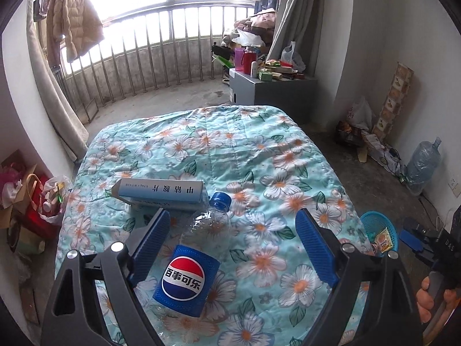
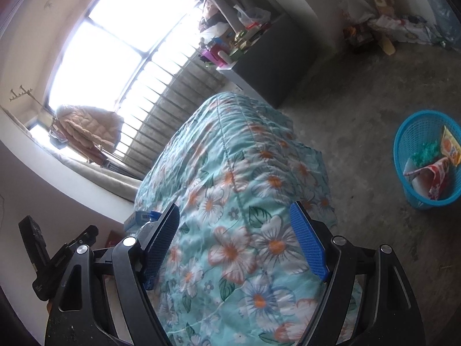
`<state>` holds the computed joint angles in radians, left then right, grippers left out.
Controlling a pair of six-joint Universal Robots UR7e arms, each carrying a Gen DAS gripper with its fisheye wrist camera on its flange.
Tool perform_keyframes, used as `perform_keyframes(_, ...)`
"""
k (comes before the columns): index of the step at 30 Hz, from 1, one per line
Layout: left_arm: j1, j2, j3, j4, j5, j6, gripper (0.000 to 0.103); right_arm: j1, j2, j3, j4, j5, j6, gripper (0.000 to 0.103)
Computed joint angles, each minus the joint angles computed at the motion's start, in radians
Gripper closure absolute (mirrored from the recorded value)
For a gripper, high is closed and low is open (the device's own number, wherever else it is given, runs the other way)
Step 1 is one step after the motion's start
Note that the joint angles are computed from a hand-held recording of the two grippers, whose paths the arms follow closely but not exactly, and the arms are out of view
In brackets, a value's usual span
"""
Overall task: Collect trash
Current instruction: 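Move both tools back to the bed toward the Pepsi bottle and medicine box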
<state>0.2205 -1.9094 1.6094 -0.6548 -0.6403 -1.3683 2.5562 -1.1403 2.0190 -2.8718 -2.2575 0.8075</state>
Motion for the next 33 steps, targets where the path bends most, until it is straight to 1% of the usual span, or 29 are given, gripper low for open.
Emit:
perform_keyframes(7, 0.056, -0.011, 0.023, -0.041, -0.001, 0.026, 0.016, -0.012, 0.009, -0.001, -0.003, 0.051, -0.006, 0.028)
perform_keyframes(14, 0.119, -0.029, 0.038, -0.069, -0.007, 0.024, 0.016, -0.025, 0.03, -0.011, -0.005, 0.115, -0.016, 0.028)
perform_keyframes(18, 0.14, -0.052, 0.046, -0.097, -0.012, 0.031, 0.016, -0.03, 0.051, -0.03, 0.01, 0.142, -0.021, 0.028)
perform_keyframes(25, 0.157, -0.093, 0.045, -0.113, -0.019, 0.04, 0.016, -0.041, 0.091, -0.052, 0.016, 0.204, -0.02, 0.028)
perform_keyframes(28, 0.148, -0.114, 0.038, -0.082, -0.01, 0.009, 0.016, -0.053, 0.095, -0.043, -0.002, 0.23, 0.009, 0.028)
perform_keyframes(33, 0.125, -0.155, 0.025, -0.016, -0.009, -0.063, 0.016, -0.067, 0.122, -0.056, -0.034, 0.288, 0.016, 0.028)
